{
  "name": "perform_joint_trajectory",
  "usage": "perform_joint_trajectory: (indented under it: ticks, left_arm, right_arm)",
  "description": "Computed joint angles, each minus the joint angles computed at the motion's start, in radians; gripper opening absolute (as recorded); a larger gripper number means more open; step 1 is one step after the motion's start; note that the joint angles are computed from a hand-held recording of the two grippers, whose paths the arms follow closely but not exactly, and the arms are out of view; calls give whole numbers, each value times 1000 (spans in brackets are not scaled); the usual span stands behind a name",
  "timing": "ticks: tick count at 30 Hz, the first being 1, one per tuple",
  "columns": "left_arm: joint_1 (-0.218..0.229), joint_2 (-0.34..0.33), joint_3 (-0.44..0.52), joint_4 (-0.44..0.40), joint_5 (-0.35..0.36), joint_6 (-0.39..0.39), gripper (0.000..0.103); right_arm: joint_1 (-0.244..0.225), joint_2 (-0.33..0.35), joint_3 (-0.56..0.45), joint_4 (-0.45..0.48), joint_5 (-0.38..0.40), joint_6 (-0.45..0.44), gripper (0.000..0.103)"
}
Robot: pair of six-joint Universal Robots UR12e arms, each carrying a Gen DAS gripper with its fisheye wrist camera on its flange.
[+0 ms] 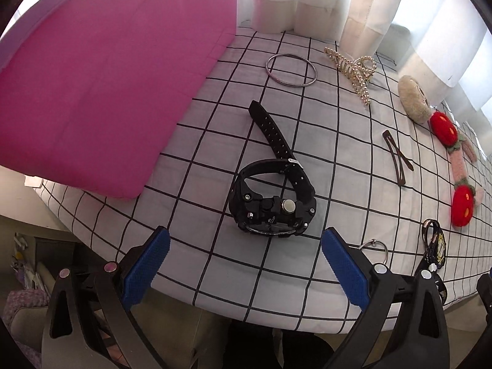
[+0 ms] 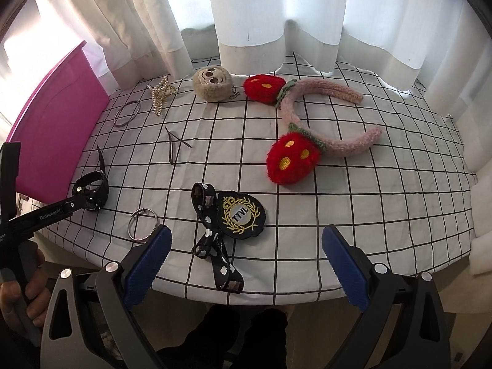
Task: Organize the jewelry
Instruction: 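Lower left tool onto black watch while right tool reaches the bow and badge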
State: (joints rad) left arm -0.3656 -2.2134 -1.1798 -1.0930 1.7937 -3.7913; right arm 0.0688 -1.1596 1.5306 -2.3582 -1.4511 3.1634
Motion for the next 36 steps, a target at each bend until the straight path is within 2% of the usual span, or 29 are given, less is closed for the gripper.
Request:
perform_joint_trajectory:
  ticks: [7, 15, 22, 29, 31, 36]
  left_arm:
    - [7, -25, 5, 11, -12, 29, 97]
    - [12, -45, 17, 19, -10, 63, 97]
    - [17, -62, 30, 14, -18, 71, 97]
    - [22, -85, 53, 12, -30, 72, 98]
    - [25, -100, 72, 15, -33, 73, 98]
    - [36, -116, 79, 61, -55, 66, 98]
  right_arm:
    - [6, 36, -14, 12, 9, -5, 94]
    - [29, 91, -57, 71, -60, -2, 94]
    - [34, 113, -72, 92, -95, 7, 94]
    - [35, 131, -82, 88, -103, 5, 94]
    - [41, 131, -78, 73, -128, -5, 94]
    - [44, 133, -66, 26, -132, -7, 94]
